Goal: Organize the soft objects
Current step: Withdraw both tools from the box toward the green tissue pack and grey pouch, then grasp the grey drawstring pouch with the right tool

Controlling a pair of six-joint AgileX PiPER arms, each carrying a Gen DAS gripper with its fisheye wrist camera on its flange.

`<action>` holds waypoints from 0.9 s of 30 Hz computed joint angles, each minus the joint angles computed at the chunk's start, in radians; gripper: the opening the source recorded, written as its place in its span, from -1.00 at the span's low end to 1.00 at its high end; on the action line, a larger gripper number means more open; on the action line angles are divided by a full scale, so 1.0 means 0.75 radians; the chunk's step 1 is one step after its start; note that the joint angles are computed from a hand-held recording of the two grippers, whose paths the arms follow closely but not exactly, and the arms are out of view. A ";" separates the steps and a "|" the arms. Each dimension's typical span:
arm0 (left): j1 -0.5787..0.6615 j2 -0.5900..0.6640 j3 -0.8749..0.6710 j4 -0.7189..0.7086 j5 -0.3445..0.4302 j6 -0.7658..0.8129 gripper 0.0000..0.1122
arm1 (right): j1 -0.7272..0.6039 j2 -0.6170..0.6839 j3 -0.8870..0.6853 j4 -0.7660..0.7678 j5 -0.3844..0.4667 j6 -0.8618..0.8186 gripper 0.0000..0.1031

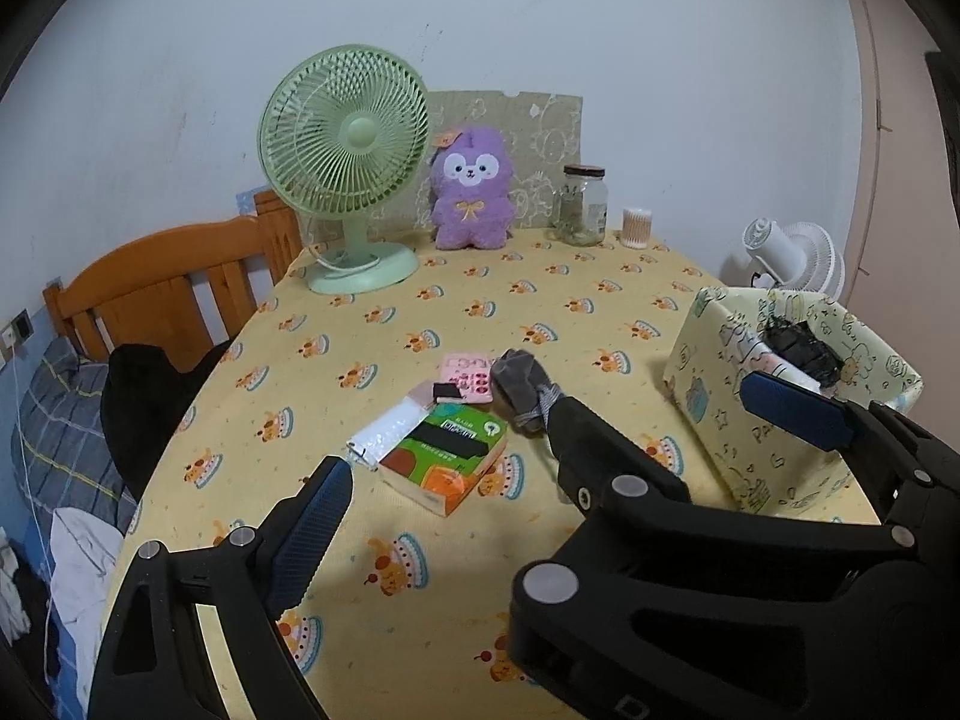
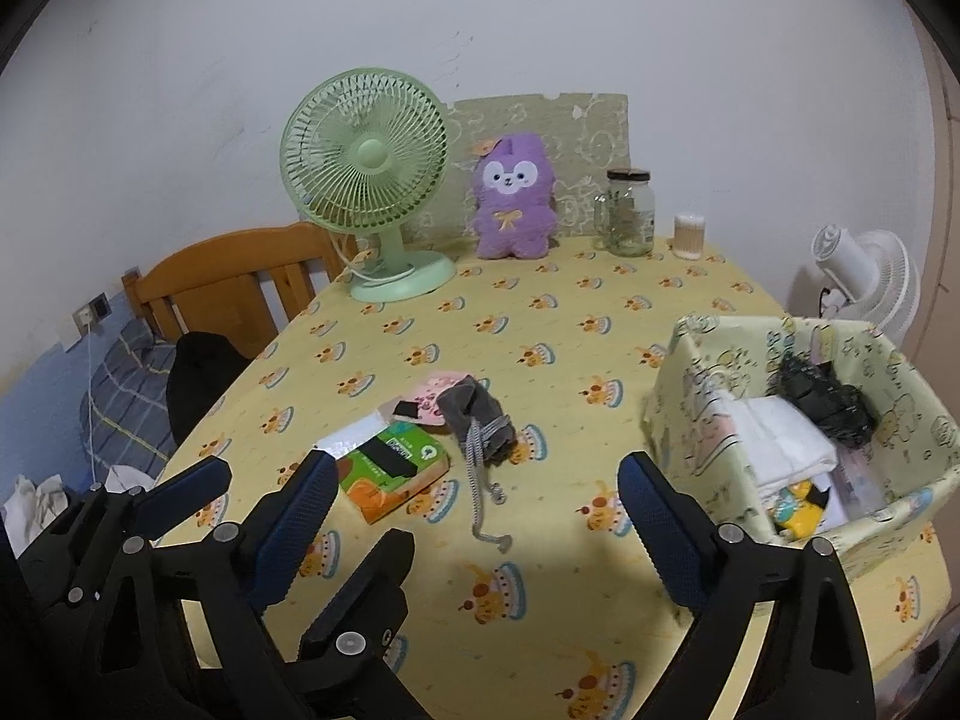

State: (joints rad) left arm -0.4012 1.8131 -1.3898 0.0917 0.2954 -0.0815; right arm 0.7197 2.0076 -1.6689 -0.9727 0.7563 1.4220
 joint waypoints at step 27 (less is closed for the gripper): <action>0.092 0.402 -0.410 -0.054 0.216 0.098 0.65 | -0.124 0.340 -0.403 0.394 0.050 -0.404 0.44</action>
State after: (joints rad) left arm -0.3320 2.1149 -1.6976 0.0513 0.4577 -0.0082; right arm 0.6269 2.2624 -1.9712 -0.6770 0.7940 1.1191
